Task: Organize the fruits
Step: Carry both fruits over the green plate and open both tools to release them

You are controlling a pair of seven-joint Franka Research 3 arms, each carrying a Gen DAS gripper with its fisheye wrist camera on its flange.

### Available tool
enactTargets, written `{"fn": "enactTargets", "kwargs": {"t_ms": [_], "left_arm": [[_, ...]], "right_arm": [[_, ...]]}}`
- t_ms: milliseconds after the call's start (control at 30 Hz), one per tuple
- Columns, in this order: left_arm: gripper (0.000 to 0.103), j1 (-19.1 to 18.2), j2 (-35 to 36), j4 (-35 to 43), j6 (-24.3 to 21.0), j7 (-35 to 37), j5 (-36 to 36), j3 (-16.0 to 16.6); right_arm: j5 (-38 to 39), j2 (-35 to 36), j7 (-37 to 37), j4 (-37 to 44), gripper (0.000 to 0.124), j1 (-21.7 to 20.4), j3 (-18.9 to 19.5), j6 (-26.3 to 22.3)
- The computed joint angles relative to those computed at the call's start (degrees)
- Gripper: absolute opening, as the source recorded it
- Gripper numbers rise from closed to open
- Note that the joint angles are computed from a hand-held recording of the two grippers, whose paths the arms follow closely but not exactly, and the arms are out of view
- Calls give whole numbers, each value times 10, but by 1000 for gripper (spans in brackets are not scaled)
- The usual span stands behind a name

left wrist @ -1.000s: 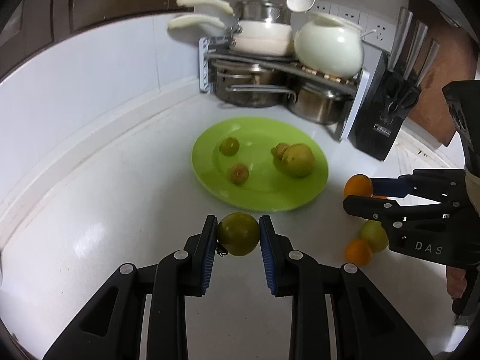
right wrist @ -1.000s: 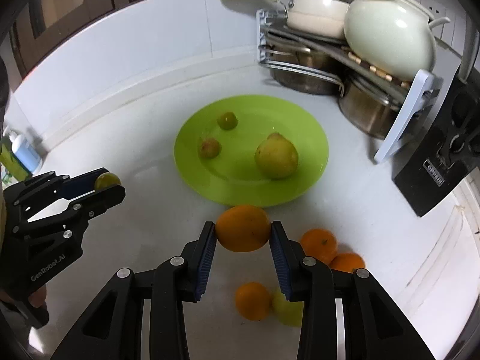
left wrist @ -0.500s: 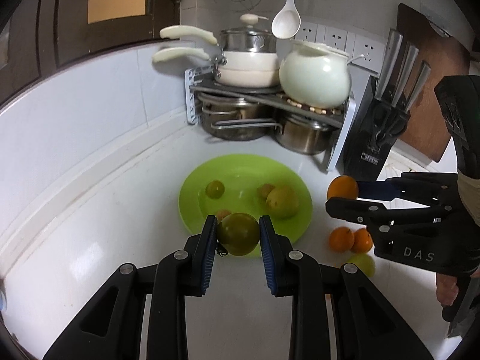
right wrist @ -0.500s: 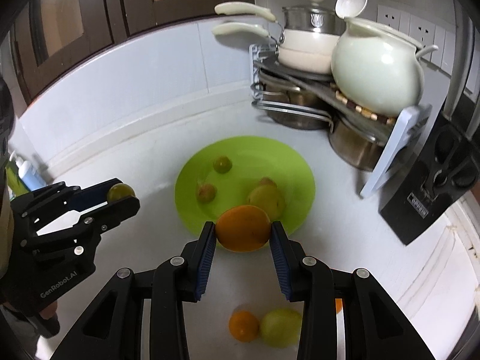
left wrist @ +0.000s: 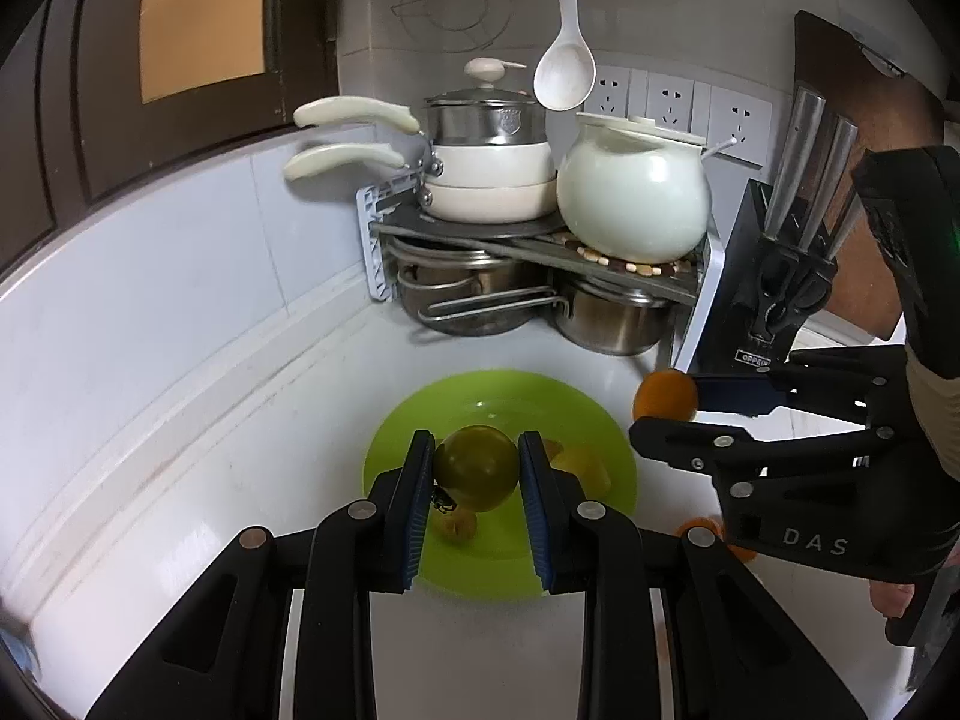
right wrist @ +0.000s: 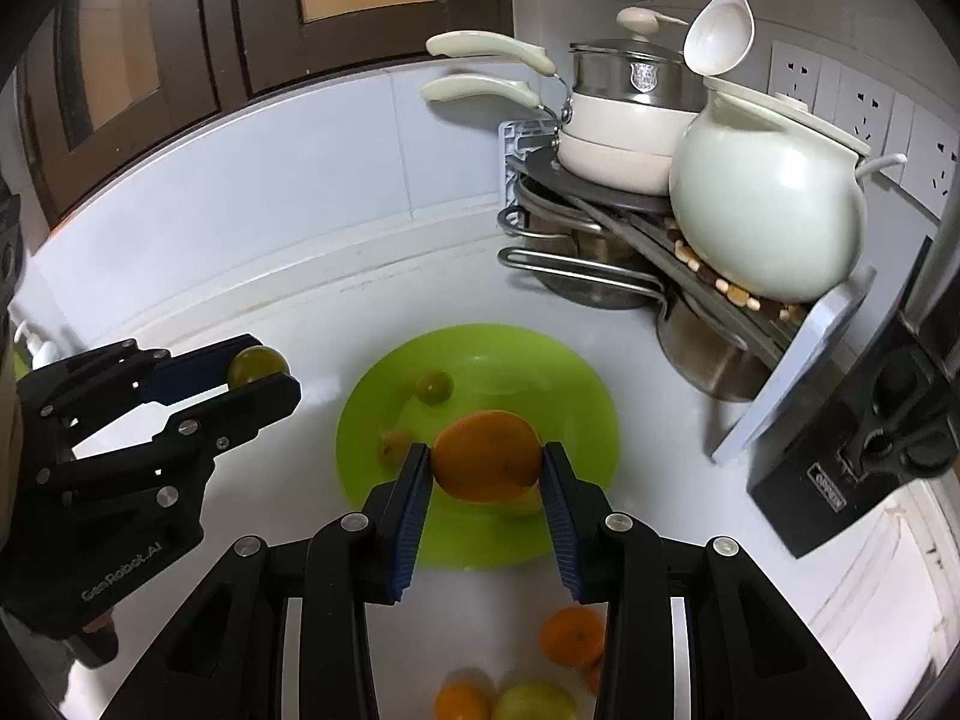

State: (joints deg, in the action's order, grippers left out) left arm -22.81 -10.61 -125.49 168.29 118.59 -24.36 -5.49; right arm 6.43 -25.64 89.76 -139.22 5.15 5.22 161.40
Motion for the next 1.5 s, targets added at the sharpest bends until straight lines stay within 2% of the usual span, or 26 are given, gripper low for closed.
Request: {"fn": "enactTargets", "kwargs": {"t_ms": [200, 467, 833, 1133, 1500], "left_arm": [[29, 11, 34, 41, -9, 3, 10, -14], [29, 52, 95, 106, -37, -11, 34, -51], [29, 103, 196, 209, -91, -81, 130, -90], [29, 119, 270, 286, -141, -118, 188, -107], [29, 128, 314, 321, -162, -124, 205, -121]], "right_arm": [[5, 36, -19, 36, 38, 4, -14, -5], [11, 93, -32, 84, 38, 5, -25, -22], [12, 173, -55, 154, 38, 11, -43, -57], [15, 233, -67, 204, 38, 14, -52, -85], [19, 269, -66, 230, 38, 17, -57, -101]]}}
